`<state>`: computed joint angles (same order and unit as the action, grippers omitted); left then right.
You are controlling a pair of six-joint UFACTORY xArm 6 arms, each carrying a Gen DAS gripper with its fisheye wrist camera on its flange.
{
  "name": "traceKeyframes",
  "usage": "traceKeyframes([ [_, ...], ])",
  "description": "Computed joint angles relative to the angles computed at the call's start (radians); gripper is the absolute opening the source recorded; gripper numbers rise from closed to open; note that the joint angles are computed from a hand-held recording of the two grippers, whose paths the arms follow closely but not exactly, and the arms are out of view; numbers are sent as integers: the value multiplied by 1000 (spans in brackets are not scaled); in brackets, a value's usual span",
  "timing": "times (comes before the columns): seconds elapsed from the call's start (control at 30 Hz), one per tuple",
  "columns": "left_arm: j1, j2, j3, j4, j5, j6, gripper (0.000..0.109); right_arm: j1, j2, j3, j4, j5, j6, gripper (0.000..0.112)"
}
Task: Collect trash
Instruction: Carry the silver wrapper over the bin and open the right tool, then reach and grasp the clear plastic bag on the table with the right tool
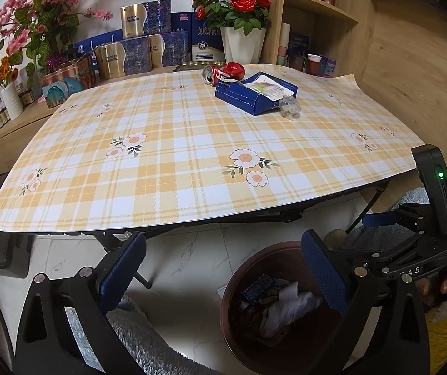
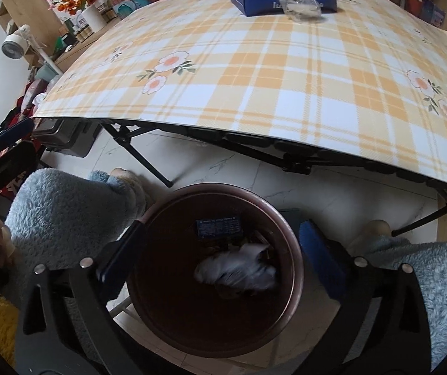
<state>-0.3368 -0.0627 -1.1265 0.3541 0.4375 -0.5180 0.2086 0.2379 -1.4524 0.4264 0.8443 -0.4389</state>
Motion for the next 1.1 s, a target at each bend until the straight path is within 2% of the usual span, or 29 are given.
traceKeyframes([
  [0.33,7,-1,1,-11,9,-7,97,-1,-35,31,-5,-57,-19,97],
  [0.6,29,2,-10,-116,-11,56,97,-52,-38,-17,114,-43,-37,97],
  [0.73,49,12,-29,-95,-50,29,97,-74,8,-109,92,-26,-14,97],
  [0.87,68,50,-88,-118,-62,48,97,-79,68,-206,71,-78,-44,97],
  [1.0,86,105,-170,-89,-59,23,97,-69,211,-425,-60,-66,-61,97],
  [1.1,100,153,-246,-8,-41,-53,97,-61,340,-614,-168,-47,-32,97],
])
